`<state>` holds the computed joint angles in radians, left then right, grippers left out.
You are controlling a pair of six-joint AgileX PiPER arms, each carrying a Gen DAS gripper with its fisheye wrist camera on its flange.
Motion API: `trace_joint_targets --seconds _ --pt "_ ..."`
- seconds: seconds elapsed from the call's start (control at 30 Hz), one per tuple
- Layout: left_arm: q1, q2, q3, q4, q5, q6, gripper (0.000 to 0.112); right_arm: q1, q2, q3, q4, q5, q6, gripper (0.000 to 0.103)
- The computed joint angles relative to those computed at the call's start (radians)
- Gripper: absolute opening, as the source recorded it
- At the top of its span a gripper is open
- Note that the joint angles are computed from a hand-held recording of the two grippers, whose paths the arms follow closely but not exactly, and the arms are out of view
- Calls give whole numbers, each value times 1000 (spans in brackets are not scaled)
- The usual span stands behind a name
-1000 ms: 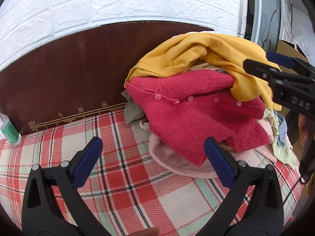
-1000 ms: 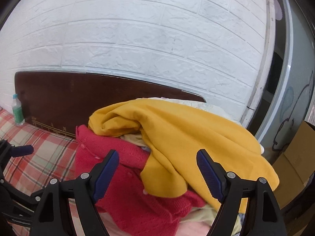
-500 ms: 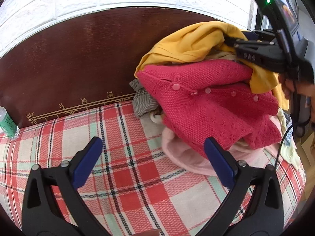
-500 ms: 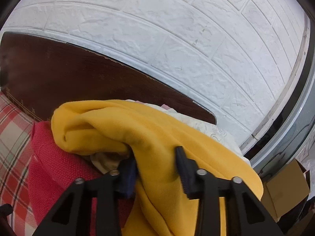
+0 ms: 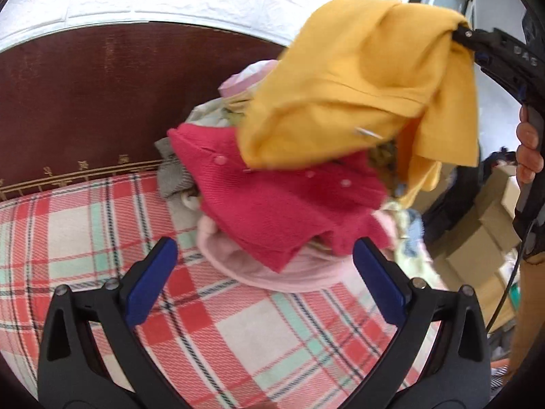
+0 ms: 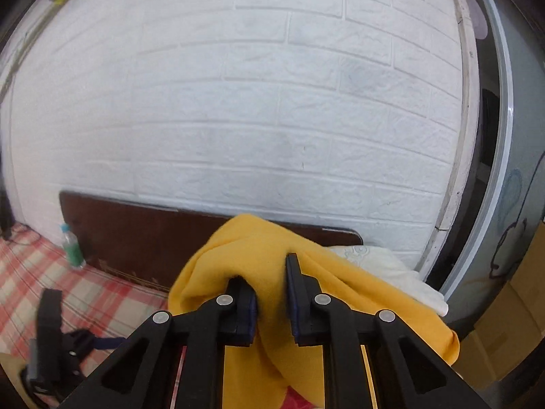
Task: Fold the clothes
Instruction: 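Reach the right gripper into the clothes pile and grasp the yellow shirt, then lift the yellow shirt with the right gripper and pull it off the pile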
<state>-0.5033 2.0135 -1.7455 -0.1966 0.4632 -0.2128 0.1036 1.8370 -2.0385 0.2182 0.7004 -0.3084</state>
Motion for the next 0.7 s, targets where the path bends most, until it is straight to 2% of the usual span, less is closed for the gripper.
trace_joint_targets --seconds 0.2,0.3,0.37,0.4,0.47,0.53,0.57,0.67,0.7 --pt "-7 -243 312 -188 -163 227 103 71 -209 130 142 38 -67 14" --pt "32 -416 538 -462 -214 511 103 131 -256 158 197 69 -62 14" --pt "87 -507 652 -630 -165 668 103 177 -280 199 257 70 -64 14" --pt "135 -552 709 -657 -102 704 103 200 -291 229 282 57 -65 14" --pt "204 -617 803 -593 -41 656 103 259 -292 273 313 34 -49 14" --pt "281 -720 931 -483 -38 567 98 313 -277 301 338 18 -31 14" --pt "329 -782 989 -484 -28 582 97 329 -263 307 351 20 -21 14" --pt "536 -1025 1133 -607 74 794 97 409 -206 305 396 10 31 14" --pt "617 -1117 1161 -624 143 861 97 434 -190 302 411 -3 38 14"
